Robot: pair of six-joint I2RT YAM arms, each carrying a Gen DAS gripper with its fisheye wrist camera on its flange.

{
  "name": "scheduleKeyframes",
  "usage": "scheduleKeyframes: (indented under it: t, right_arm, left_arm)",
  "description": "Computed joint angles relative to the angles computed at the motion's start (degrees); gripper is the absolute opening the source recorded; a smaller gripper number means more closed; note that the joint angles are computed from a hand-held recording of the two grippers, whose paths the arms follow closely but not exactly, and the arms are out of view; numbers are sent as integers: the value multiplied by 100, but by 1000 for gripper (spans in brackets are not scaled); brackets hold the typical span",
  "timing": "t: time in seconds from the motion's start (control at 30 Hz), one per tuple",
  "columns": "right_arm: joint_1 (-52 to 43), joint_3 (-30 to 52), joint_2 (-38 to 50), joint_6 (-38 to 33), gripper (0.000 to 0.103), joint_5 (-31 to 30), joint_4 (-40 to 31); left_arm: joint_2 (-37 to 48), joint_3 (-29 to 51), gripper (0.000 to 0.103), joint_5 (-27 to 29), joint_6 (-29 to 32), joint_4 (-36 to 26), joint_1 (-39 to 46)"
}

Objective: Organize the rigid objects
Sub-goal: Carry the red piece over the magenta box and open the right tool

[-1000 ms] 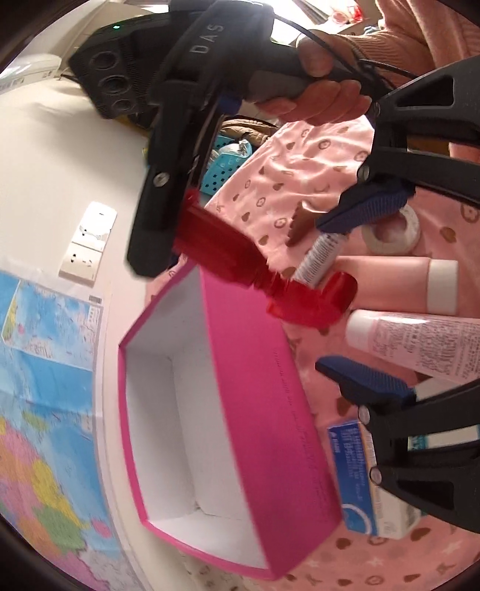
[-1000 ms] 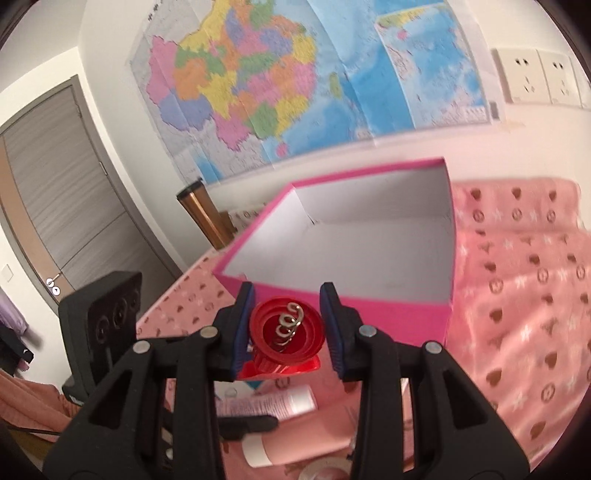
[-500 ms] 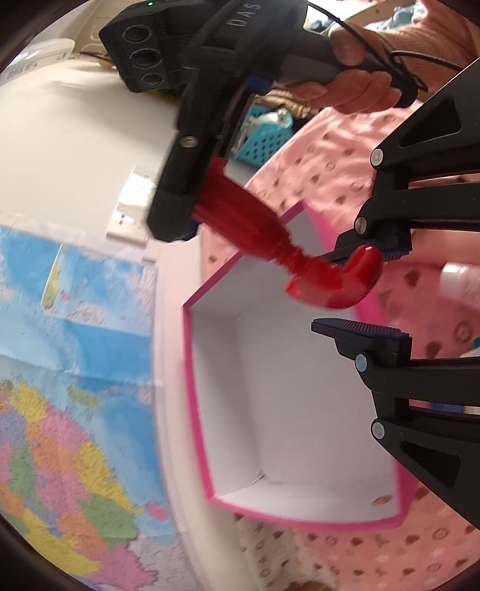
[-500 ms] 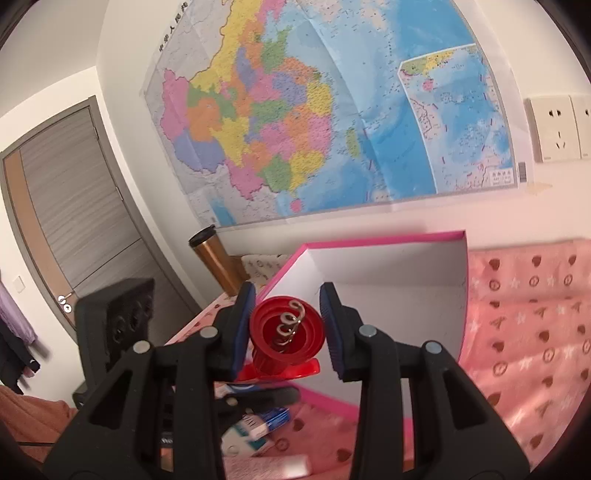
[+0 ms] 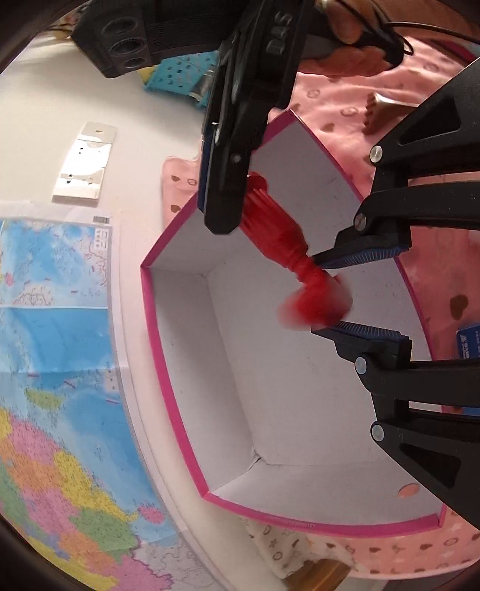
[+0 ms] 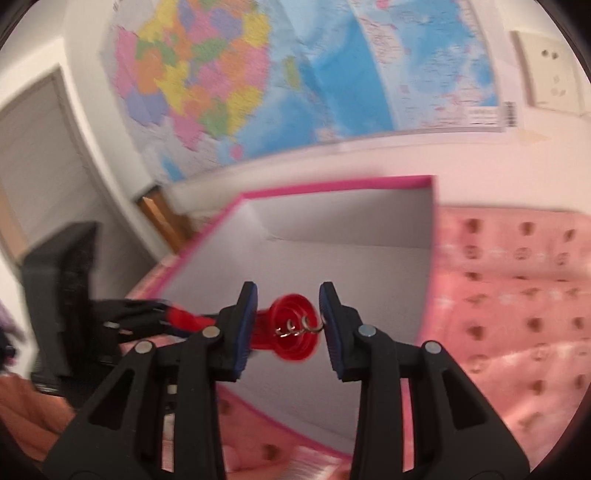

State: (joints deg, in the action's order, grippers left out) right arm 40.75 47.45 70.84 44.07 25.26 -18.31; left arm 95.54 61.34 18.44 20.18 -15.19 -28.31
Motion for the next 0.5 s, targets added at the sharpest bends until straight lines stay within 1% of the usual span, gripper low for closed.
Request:
scheduleKeyframes:
  t: [0.07, 0.13, 0.23, 0.3, 0.33, 0.37, 0.43, 0.47, 0.5]
  right_arm:
    - [-10, 48, 17, 190, 41, 168, -358]
    - [34, -65, -163, 345, 41, 260, -461]
    - [280, -76, -348, 598, 41, 580, -794]
    - [536, -93, -507, 787, 41, 740, -927]
    - [674, -85, -538, 877, 41, 857, -983]
    - [812, -49, -548, 971, 42, 965, -1039]
    - [1254, -6, -647, 1246, 47, 1269, -1201]
    - [1418, 28, -631, 1330, 50, 1386, -1217]
    - [1562, 55, -614, 1396, 51, 1459, -1243]
  left_arm:
    - [3, -7, 42, -86, 12, 102, -20]
    - [-73, -83, 46, 78, 31, 122, 61]
    - [-286, -346, 49, 193, 34, 337, 165]
    - [-608, -648, 56, 375, 63, 439, 317]
    - [-716, -750, 61, 467, 59, 502, 394]
    - [-942, -974, 65, 602, 58, 620, 539]
    - [-1260, -1279, 68, 828, 67, 762, 801]
    - [-1438, -1443, 70, 1029, 94, 790, 1027]
    - [-1546, -1531, 71, 1151, 116, 769, 1195]
